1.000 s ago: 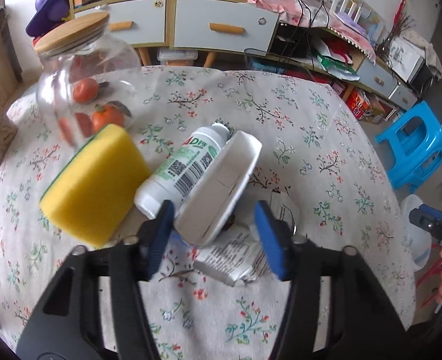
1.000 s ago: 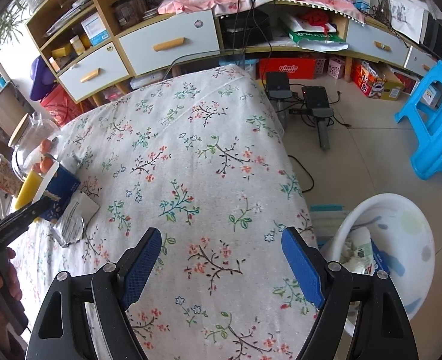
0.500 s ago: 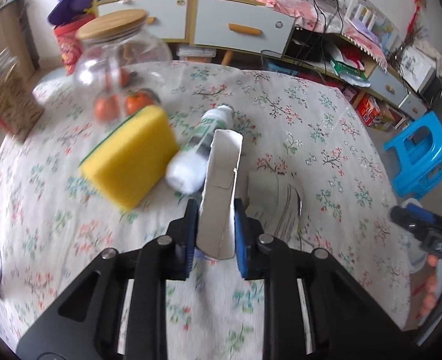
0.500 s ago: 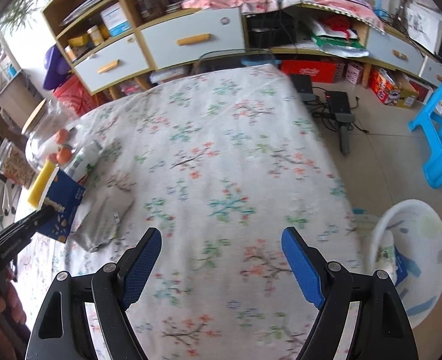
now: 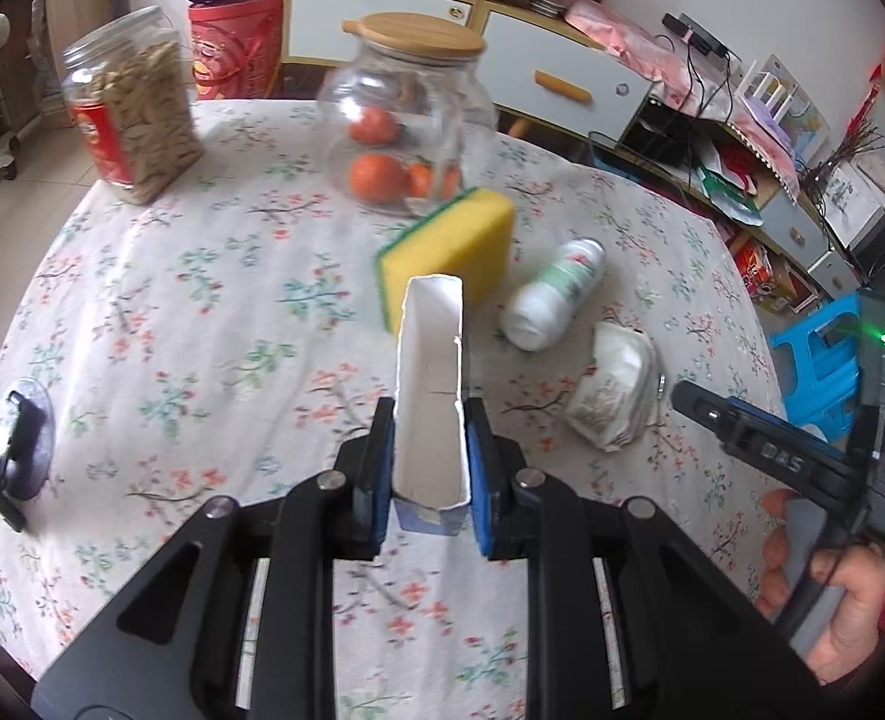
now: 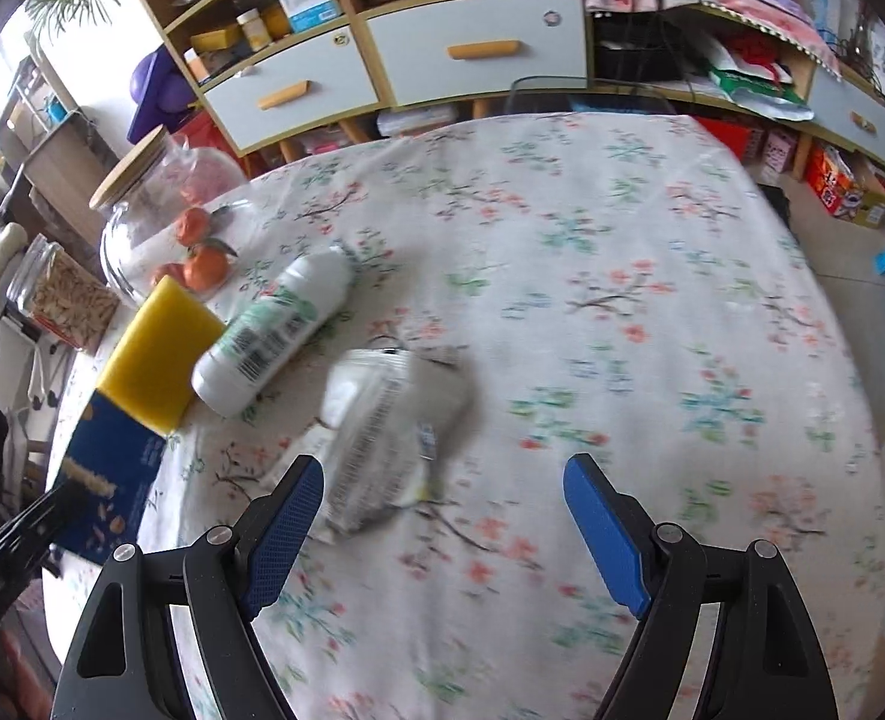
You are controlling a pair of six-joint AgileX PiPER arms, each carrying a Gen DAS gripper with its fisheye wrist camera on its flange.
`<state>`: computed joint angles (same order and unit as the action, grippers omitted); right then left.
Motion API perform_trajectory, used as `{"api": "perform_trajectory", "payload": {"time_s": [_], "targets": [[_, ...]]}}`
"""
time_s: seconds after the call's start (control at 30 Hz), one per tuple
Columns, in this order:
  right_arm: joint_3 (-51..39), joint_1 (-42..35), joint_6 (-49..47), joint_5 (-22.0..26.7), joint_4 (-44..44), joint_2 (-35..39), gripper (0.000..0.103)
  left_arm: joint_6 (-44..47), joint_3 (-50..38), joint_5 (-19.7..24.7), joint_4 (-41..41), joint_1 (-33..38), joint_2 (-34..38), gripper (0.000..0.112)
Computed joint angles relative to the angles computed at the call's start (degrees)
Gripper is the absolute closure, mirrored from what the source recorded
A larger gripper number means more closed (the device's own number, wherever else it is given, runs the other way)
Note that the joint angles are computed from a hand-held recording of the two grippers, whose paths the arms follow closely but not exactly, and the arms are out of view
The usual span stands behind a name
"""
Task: Collect trash
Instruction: 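Grasp the white carton with the left gripper while the right grasps the foil wrapper, then carry the carton and foil wrapper to the basin and open both grippers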
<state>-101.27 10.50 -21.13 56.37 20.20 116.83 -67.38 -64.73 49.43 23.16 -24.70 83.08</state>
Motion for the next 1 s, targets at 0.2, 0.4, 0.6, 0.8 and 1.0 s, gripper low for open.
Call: {"api": "perform_trajectory", "payload": {"time_s": [0.2,0.4,0.6,0.8,1.0], "targets": [[1.52,2.69,2.9,-4.65,-0.87,1.98,0.019,-0.03,3.21,-0.05,-0.03,1.54,-3.14,0.089],[5.54,4.44,1.72,-10.91,-3.04,1.2,0.018,-0.41,4.31,0.02,-0.27,2.08,-4.61,0.089],[4.92,2.34,-6.06,-6.83,2.36,0.73,0.054,-1.2,3.72,0.6,0.76,0.65,-4.79,0.089],[5.09,-0.03,-9.15,-3.3,3.95,-1.03,0.067,-3.13,2.51,1.78,2.36,-1.56,-4.36,0.089],[6.3,-4.28,-13.38,-1.18,5.82,-4.92,0.068,-5.28,1.24,3.04,4.37,-4.28,-3.64,0.089]]}}
